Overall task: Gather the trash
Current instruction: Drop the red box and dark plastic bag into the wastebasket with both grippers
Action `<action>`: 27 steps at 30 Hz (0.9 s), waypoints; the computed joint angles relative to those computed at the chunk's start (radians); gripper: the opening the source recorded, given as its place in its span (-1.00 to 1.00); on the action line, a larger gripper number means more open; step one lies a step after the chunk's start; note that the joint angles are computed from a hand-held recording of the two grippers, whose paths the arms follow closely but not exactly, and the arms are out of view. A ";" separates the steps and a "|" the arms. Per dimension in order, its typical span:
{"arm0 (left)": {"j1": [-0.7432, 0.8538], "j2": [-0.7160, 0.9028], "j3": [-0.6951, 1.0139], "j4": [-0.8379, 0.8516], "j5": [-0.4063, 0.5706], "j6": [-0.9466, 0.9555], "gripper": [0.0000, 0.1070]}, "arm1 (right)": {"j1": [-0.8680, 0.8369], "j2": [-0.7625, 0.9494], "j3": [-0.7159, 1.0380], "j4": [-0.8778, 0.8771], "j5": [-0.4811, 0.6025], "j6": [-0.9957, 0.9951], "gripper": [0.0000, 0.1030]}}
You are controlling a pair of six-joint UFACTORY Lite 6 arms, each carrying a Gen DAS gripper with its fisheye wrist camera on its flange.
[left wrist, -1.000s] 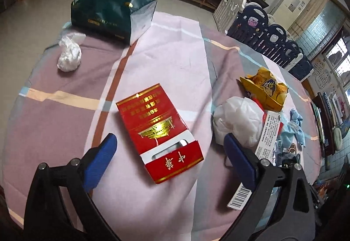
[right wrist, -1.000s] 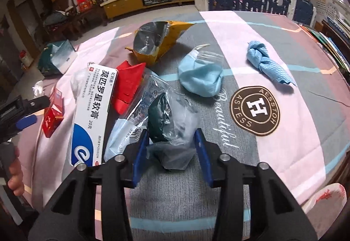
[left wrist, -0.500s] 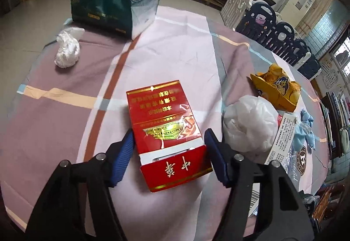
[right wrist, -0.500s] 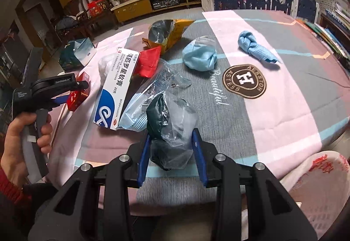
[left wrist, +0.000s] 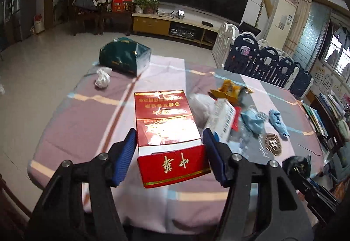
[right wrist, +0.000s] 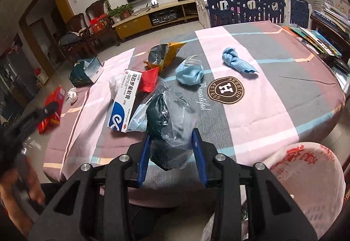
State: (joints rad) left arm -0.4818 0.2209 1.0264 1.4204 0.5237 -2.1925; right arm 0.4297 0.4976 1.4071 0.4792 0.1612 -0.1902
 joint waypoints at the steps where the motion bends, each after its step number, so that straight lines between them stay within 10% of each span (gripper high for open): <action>1: -0.031 0.002 -0.007 -0.013 -0.008 -0.009 0.17 | -0.007 -0.030 -0.031 0.043 -0.003 -0.045 -0.28; 27: -0.488 0.250 0.384 -0.298 0.186 0.397 0.17 | -0.521 -0.461 -0.631 0.573 0.120 -0.689 -0.28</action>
